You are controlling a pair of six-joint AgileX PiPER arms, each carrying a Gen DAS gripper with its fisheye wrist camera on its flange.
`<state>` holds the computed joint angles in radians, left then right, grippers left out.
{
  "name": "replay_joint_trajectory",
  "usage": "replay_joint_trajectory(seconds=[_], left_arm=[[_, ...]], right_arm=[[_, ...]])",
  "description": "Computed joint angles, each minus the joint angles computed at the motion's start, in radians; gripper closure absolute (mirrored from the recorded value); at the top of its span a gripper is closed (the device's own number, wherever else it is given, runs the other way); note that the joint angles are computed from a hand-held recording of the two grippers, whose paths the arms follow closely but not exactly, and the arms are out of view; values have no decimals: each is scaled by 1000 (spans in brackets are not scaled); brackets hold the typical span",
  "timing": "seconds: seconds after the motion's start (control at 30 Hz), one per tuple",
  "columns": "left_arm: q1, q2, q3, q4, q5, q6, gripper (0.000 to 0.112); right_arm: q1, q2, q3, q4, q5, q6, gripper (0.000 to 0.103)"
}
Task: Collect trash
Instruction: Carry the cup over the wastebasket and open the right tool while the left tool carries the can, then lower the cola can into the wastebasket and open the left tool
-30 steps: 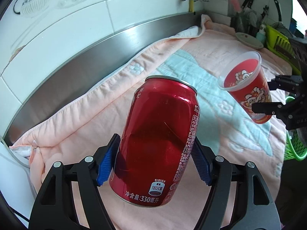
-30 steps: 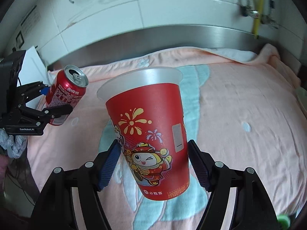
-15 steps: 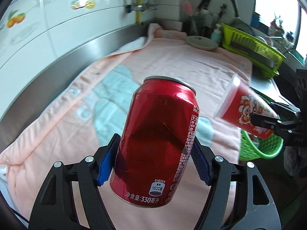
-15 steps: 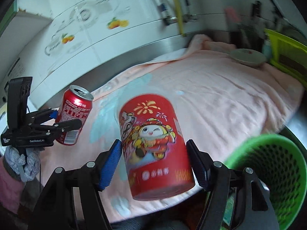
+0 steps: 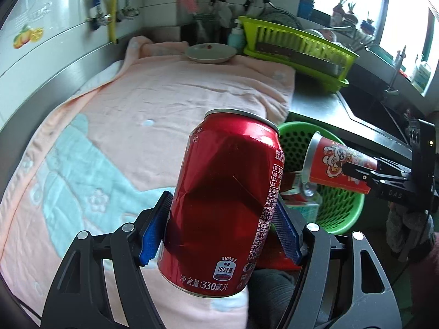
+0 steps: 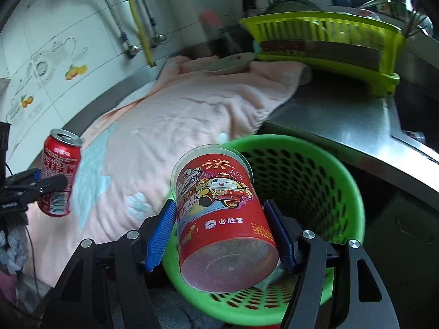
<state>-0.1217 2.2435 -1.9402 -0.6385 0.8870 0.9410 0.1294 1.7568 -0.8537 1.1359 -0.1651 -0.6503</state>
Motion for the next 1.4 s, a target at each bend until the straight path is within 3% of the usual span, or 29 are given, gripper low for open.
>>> replay_joint_trajectory(seconds=[0.27,0.77,0.9,0.97,1.17,1.4], left_arm=[[-92,-33,40,1,-17,8,43],[-223,45,-42,52,7,-84,43],[-242,86,-90,65,29,-115,43],[-248,95,-95,66,29,-120,43],[-264,148,-154,62,60,-165,42],[-281,185,-172,70,68,-200,42]], right_arm=[[-64,-10,119,-188,-134,233,39],[-100,116,71,-70,-248,33,37],[-86,90,101,-85,-266,42,37],[-75,67,121,-76,-274,35,31],[-36,7,181,-63,-309,39,26],[-4,-38,242,-81,-331,108,25]])
